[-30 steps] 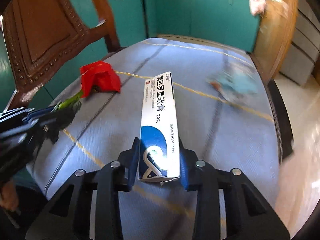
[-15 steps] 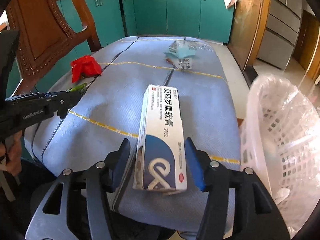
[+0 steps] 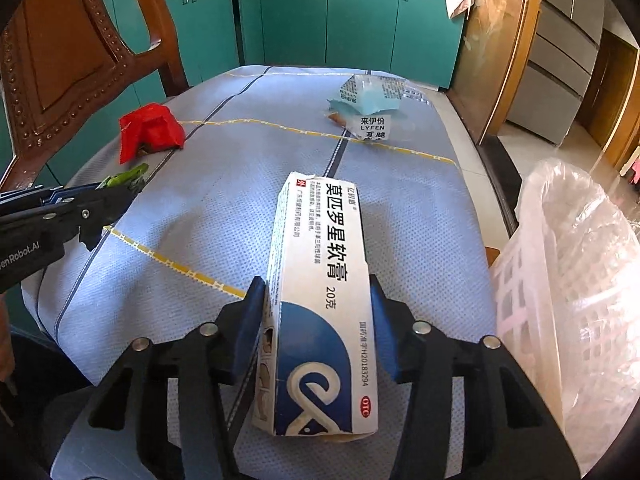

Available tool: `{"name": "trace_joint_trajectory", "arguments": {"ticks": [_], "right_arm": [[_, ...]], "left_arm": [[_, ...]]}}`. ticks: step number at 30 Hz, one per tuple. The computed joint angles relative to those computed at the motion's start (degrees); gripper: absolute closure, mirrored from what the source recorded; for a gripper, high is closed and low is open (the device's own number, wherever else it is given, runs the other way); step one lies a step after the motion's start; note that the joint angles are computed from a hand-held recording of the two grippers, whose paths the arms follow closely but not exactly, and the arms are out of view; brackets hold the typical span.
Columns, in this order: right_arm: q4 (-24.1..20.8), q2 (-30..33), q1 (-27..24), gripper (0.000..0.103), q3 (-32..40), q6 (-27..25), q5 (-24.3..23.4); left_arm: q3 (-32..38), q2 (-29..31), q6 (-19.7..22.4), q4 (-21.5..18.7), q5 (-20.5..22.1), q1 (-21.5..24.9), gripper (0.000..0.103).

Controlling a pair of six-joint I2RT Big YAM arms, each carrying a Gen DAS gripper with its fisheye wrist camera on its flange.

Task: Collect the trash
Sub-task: 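Grasp the white ointment box with the right gripper while the left holds the leaves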

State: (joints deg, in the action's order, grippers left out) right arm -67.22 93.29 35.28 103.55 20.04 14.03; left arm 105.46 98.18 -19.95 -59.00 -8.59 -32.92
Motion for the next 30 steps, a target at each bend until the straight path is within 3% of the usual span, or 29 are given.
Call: {"name": "trace_joint_trajectory", "arguments": {"ticks": [12,20,25,27,29,30], "right_arm": [[0.91,-0.36,0.83,0.069,0.09,-1.46,-2.61],[0.84,-1.06,-0.04,0.07,-0.2,-0.58,-4.8],[0.7,-1.18,0.06,0.066,-0.55,-0.45,-3.68],[0.54,-1.21,0.16,0.055,-0.55,-0.55,-2.5],[0.55,-1.32,0.23,0.051,-0.62,-0.65,-1.37],[0.48,-1.37,0.3,0.048,-0.6,-0.77,-0.74]], "left_arm": [[-0.03,-0.24,0.96,1.14,-1.84,-0.89,0.086],[0.05,-0.14,1.17,1.12,-0.77,-0.65,0.086],[1.18,1.0,1.72,-0.83,1.5,-0.52,0.086],[1.65,1.5,1.18,-1.84,2.49,-0.31,0.086],[1.91,1.74,0.24,-2.5,3.42,0.0,0.077],[1.82,1.68,-0.03,-2.46,3.72,0.15,0.069]]}}
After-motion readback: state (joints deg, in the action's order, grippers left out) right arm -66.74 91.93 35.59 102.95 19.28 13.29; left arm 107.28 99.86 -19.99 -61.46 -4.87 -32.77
